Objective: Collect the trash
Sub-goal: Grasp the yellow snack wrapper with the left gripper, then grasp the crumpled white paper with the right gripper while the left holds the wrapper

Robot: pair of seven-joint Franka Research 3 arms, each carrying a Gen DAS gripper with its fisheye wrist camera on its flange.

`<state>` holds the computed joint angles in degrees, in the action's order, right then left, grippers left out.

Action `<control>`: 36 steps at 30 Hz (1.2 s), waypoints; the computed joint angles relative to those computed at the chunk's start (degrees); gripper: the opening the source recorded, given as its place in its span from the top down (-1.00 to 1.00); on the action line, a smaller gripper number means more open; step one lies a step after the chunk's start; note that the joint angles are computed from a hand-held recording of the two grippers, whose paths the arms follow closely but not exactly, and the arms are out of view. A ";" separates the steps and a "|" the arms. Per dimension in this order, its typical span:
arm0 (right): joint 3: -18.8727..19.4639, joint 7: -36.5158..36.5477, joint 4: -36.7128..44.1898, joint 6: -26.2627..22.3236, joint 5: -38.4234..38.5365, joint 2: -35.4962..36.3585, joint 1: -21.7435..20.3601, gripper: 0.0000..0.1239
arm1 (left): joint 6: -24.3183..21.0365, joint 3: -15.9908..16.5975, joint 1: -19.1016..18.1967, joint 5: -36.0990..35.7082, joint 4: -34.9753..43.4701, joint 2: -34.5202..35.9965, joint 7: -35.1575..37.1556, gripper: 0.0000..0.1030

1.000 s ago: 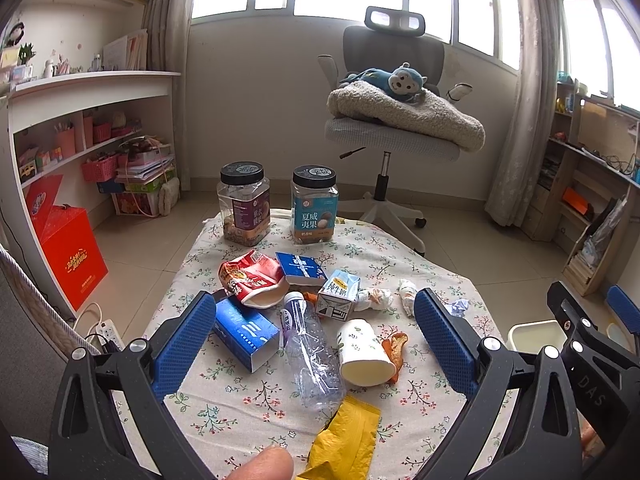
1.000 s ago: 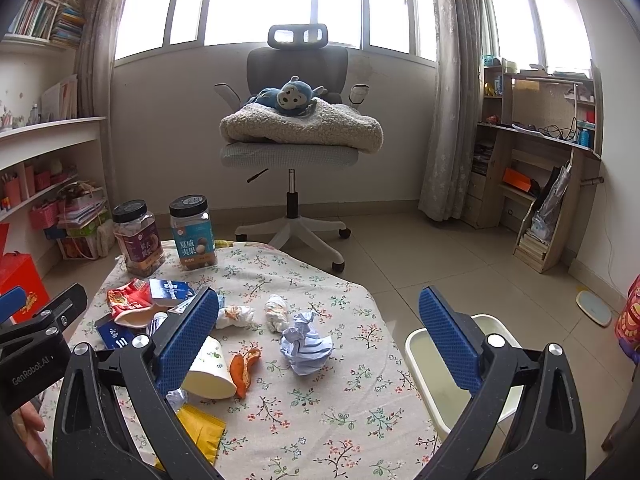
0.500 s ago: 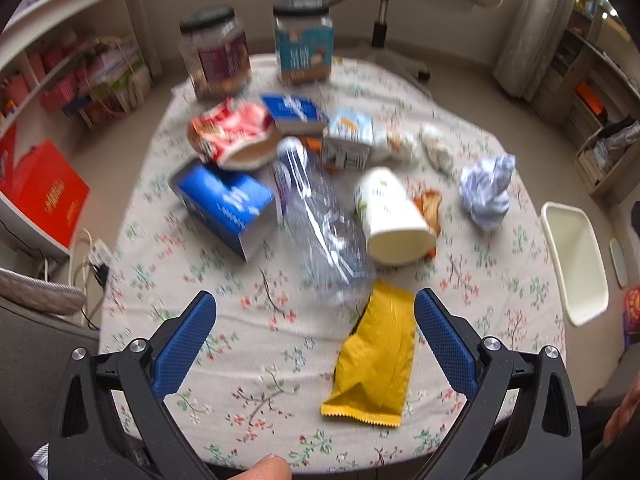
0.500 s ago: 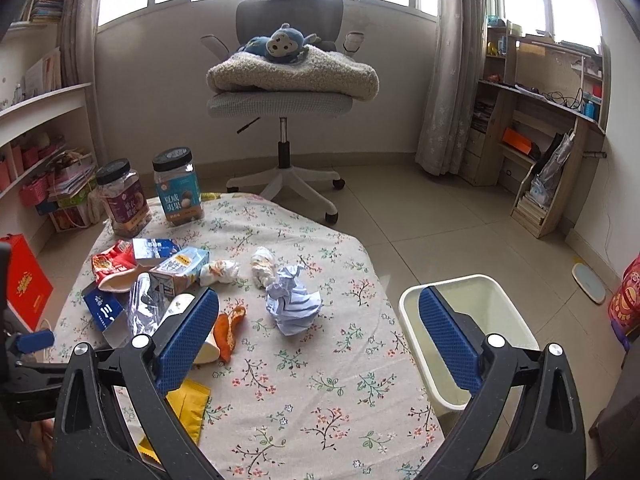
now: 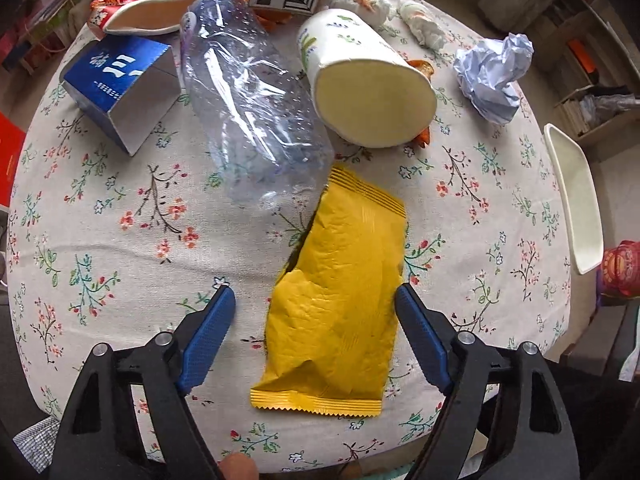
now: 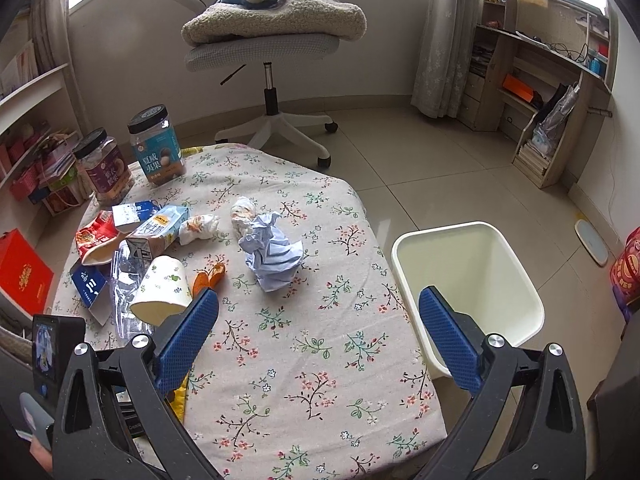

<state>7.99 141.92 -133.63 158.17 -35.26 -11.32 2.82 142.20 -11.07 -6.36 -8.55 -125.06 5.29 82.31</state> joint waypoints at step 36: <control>-10.06 -26.53 35.69 -17.16 31.86 32.69 11.67 0.46 | 22.92 2.37 2.11 2.45 5.13 -3.73 1.69 0.40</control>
<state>-2.07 115.40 -97.94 141.00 -3.41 21.37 14.49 165.12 -8.70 -4.26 -6.10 -119.93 1.56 84.00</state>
